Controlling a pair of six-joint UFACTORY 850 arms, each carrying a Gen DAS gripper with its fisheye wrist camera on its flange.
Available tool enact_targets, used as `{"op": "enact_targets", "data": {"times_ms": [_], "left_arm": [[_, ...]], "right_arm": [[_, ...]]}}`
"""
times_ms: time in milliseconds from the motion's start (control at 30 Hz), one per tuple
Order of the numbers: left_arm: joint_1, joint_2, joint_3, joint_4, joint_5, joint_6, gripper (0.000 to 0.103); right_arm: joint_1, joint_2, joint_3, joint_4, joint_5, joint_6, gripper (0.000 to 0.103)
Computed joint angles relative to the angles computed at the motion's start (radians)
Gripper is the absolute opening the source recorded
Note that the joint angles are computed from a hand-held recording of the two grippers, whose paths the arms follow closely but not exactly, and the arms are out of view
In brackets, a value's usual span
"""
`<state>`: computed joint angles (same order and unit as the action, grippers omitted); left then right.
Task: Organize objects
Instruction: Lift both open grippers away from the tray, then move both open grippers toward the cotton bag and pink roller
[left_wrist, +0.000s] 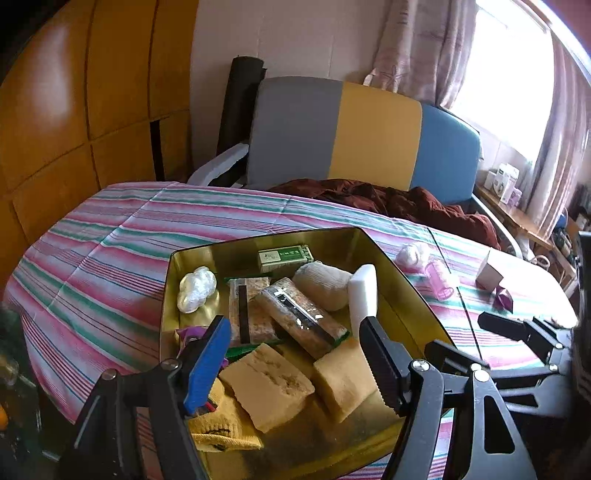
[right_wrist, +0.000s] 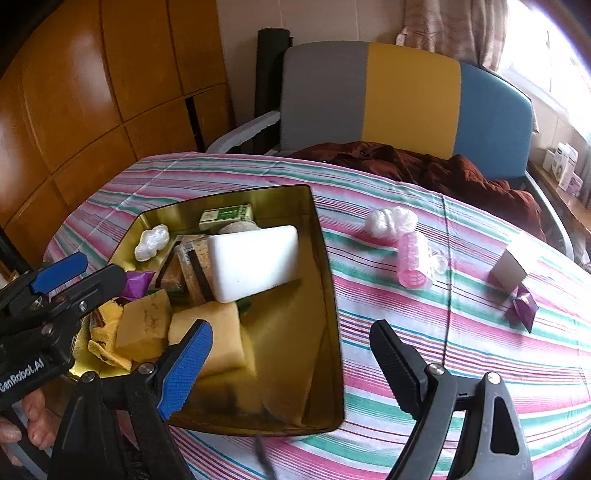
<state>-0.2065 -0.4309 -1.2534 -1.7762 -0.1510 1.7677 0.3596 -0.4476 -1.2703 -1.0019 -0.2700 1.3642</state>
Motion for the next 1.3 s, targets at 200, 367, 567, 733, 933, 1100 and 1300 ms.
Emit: {"op": "enact_targets", "data": {"times_ms": [200,367,567,733,933,1100,1300], "left_arm": [[-0.015,0.011,0.016,-0.022,-0.001,0.059,0.073],[-0.032,0.022,0.032,-0.043,-0.006,0.116,0.074],[-0.049,0.031,0.044,-0.074,-0.018,0.183,0.075],[-0.066,0.036,0.049,-0.052,-0.024,0.192,0.076],[-0.086,0.036,0.047,0.025,-0.031,0.138,0.076],[-0.100,0.030,0.035,0.113,-0.049,0.073,0.076],[-0.116,0.005,0.000,0.271,-0.053,-0.071,0.076]], "right_arm": [[-0.014,0.024,0.032,-0.078,-0.006,0.102,0.089],[-0.029,0.041,0.054,-0.120,-0.010,0.156,0.089],[-0.055,0.055,0.075,-0.128,-0.030,0.174,0.089],[-0.091,0.068,0.090,-0.102,-0.046,0.155,0.089],[-0.143,0.073,0.095,-0.048,-0.080,0.077,0.089],[-0.194,0.073,0.097,0.001,-0.103,0.006,0.089],[-0.266,0.079,0.118,-0.029,-0.120,0.017,0.089]]}}
